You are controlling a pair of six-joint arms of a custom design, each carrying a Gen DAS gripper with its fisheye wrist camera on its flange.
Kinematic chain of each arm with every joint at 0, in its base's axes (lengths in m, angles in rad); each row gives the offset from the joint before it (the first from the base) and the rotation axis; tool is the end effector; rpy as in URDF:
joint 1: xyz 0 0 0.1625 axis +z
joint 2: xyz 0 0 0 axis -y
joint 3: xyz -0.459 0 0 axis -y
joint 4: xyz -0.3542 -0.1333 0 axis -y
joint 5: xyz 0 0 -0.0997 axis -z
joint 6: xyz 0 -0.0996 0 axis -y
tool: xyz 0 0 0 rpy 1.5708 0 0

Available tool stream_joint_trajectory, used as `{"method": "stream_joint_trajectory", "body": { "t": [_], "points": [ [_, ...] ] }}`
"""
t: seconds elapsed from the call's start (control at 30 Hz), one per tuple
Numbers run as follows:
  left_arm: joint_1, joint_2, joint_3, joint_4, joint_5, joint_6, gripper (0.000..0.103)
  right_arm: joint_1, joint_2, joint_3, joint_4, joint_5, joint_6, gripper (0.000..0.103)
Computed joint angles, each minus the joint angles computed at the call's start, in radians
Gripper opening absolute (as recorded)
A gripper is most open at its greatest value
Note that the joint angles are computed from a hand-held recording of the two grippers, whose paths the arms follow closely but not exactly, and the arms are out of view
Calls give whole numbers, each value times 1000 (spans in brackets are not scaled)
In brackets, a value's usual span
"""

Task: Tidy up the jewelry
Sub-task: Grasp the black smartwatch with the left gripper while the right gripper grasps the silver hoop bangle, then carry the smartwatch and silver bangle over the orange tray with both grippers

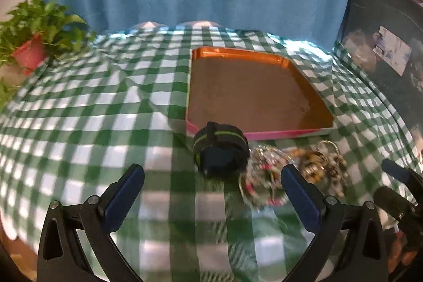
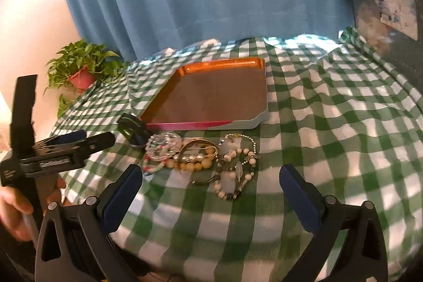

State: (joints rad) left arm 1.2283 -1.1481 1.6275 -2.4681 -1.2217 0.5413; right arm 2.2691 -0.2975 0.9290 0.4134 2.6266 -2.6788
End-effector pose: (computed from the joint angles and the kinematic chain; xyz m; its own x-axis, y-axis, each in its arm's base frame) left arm -0.0545 -0.6512 0.3727 -0.6404 0.6020 -0.4770 0.7431 0.6426 -0.1868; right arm 0.4620 -0.4779 -0.0045 -0.8371 0.3118 0.4494 -0.2037 0.5847 -0.7852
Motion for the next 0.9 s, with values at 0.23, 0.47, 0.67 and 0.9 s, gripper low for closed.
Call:
{"method": "stream_joint_trajectory", "body": {
  "t": [0.23, 0.47, 0.67, 0.9],
  "points": [
    [63, 125, -189, 164, -129, -72, 68, -52, 19, -36, 3, -97, -198, 83],
    [50, 99, -135, 116, -97, -4, 50, -85, 118, -197, 117, -140, -402, 59],
    [73, 96, -187, 226, -125, -53, 50, -110, 117, -220, 168, -142, -324, 60],
    [64, 79, -161, 213, -102, -15, 50, -112, 156, -299, 246, -147, -310, 62]
  ]
}}
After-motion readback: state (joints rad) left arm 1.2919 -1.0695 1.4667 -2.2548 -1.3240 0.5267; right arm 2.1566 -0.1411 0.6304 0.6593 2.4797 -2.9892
